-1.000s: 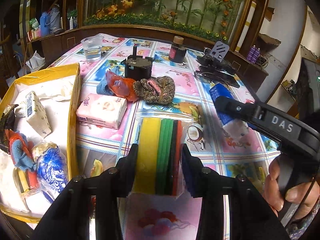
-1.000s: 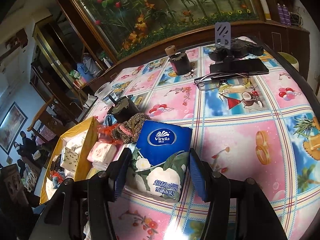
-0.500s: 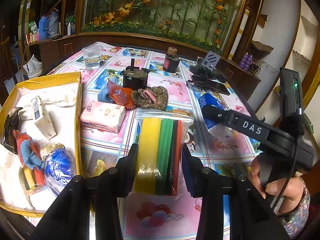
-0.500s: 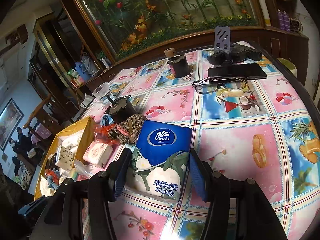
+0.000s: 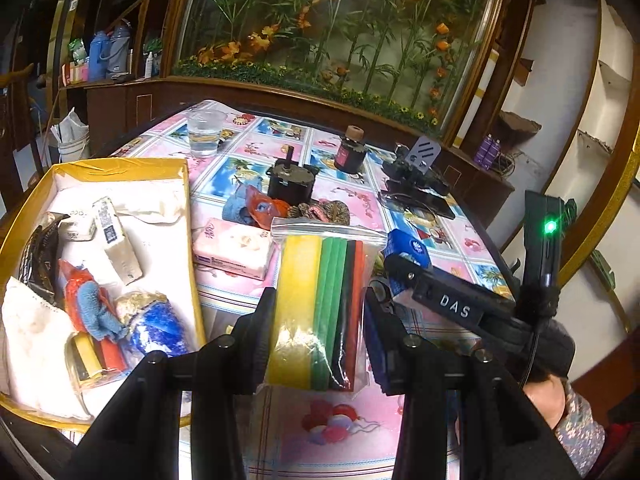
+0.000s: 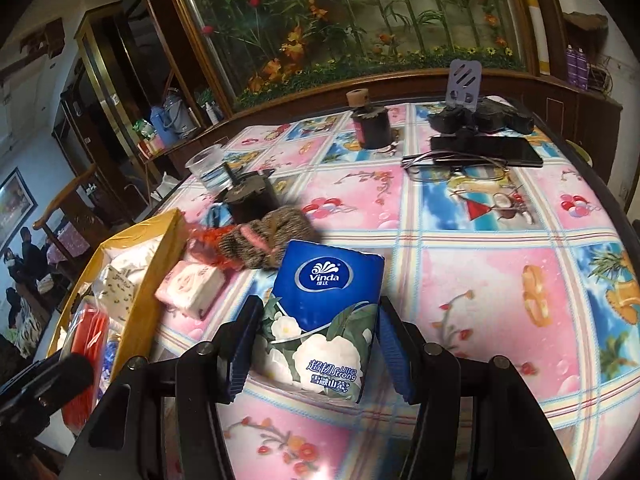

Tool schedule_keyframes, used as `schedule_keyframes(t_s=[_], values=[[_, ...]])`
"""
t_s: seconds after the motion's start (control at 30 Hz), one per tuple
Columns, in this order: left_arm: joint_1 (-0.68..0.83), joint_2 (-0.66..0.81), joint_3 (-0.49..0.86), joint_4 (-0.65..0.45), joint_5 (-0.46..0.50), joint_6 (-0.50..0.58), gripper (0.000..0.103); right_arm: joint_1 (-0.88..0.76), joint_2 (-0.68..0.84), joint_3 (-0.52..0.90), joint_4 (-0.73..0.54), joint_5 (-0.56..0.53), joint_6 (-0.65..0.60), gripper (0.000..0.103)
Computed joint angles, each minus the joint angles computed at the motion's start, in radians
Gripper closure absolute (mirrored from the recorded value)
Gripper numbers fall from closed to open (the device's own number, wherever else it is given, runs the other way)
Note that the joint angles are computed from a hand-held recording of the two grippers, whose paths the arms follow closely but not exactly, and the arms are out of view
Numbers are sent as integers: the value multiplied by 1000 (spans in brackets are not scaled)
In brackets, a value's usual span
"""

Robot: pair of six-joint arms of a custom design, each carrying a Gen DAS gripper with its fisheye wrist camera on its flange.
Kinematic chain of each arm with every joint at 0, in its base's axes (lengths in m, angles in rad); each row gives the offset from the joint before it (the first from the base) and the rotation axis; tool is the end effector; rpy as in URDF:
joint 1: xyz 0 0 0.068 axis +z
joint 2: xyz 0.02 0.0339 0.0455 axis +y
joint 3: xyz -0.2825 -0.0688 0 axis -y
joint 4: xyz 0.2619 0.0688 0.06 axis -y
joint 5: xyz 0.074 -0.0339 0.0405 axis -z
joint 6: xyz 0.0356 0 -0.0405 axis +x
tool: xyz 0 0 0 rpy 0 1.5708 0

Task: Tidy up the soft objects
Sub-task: 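Carry the foam strips bag and Vinda pack over the tray with both tools, then lower the foam strips bag and Vinda pack into the tray and open both tools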

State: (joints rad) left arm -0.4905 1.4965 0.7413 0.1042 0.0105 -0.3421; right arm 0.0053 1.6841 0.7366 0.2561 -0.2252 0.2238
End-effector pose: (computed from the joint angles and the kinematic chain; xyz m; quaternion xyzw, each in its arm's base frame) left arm 0.2804 -0.1501 0.1930 0.0688 0.8934 -0.1838 0.4040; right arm 0.3372 0.0097 0.1472 0.0505 0.8990 0.1494 0.4086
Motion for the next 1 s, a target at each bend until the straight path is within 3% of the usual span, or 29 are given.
schedule_keyframes(t_s=[0.23,0.53,1.0], values=[[75,-89,-56,-3,16,2,63,92,-52,-48,79,52,14,42],[206,-203,-110,-23,46,4,63,228,-69,-29,80,71,43,42],[445,-247,-151,-10,119,60,63,448,32,169,-32,81,61,42]])
